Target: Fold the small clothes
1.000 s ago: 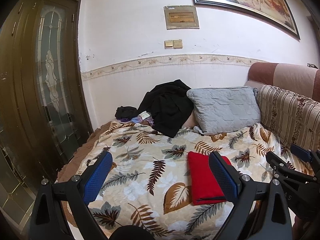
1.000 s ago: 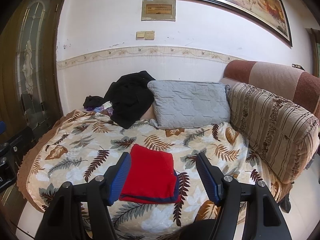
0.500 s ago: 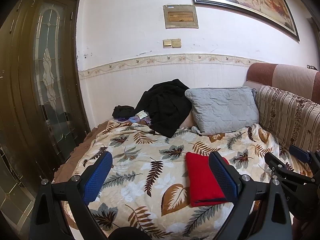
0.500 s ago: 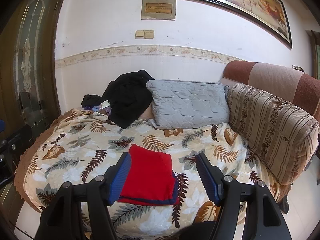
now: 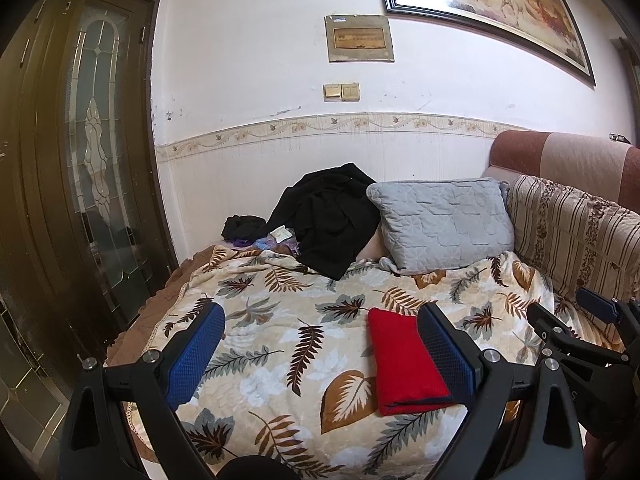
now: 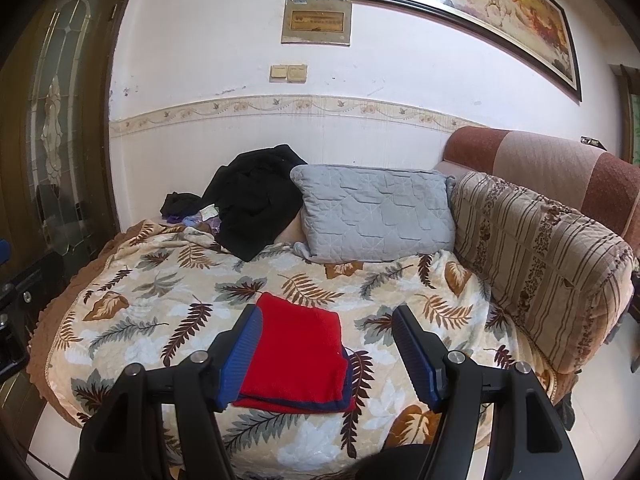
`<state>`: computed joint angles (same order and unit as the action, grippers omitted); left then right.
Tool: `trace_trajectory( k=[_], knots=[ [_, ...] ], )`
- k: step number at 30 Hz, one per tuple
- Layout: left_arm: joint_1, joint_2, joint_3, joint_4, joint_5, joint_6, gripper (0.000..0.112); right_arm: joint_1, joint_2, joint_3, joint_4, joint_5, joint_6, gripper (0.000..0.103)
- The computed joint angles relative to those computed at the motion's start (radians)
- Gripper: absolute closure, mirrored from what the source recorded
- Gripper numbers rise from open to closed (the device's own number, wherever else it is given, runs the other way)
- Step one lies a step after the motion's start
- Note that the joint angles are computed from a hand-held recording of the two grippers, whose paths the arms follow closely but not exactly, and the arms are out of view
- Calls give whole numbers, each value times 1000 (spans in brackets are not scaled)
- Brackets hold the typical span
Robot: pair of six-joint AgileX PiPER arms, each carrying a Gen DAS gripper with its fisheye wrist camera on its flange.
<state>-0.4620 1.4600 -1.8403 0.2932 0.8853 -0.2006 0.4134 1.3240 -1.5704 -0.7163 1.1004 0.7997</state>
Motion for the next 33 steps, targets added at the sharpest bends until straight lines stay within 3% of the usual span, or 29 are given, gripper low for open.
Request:
trace_trajectory(
  k=[33],
  knots=[
    [86,64,-22,-37,8,28,15,-48,78,-37,85,-38,-75,32]
  ],
)
